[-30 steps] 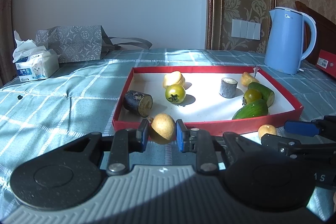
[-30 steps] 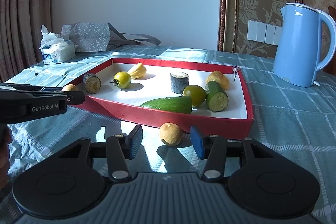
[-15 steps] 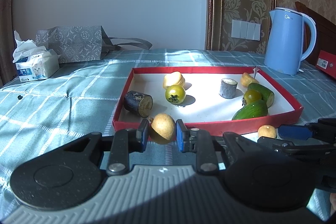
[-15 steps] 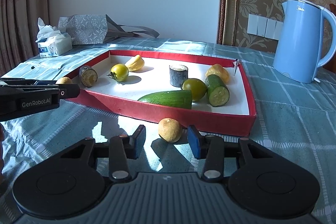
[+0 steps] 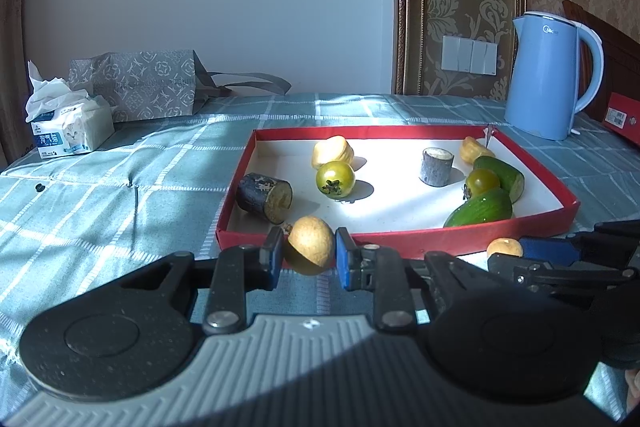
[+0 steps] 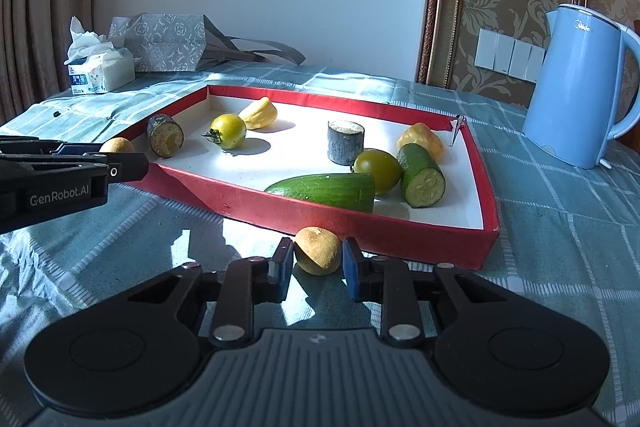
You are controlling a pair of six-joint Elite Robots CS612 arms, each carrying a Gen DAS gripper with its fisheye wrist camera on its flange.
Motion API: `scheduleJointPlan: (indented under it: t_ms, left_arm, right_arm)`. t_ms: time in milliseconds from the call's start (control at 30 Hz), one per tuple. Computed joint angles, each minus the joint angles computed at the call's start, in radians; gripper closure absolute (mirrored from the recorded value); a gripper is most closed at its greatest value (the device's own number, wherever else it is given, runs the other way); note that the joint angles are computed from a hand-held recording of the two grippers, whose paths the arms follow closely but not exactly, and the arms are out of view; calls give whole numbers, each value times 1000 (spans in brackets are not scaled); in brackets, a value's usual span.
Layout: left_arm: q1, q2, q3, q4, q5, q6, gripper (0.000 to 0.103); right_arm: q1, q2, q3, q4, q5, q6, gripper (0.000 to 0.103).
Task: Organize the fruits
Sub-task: 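Hold the potato in the left tool while the right tool grasps another small potato, then lower the potato into the tray and open the left tool while the right tool carries its potato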
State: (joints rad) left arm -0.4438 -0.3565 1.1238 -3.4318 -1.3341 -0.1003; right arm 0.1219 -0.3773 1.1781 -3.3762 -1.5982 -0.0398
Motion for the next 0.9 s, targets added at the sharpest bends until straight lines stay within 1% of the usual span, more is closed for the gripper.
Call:
scheduleJointPlan:
  t_ms: [100,167,333,400,500,667,900]
  left_arm:
    - [0,1,-2,4,7,1,79]
    - [0,2,-3,5,9,1,79]
    - [3,0,-4,17,-11,-10,79]
    - [3,-2,-2,14,-16,-17,79]
    - [2,-6,-7,29,-31,-1,79]
    - [-5,-3,-34,43,-6,39,79]
    - [-13,16,-94,83,-3,94,79]
  right_arm:
    - [-1,-1,4,-8,2,7,78]
    - [-3,-5,15,-16,16,12,78]
    - [-20,-13,49,-91,96,54,78]
    - [-30,-13,60,-122,134,86,78]
    - [-41,-12,63,-137,178,125,78]
    - [-46,-12,64,-147,194,132,78]
    - [-49,-13,70,-164,207,140,78]
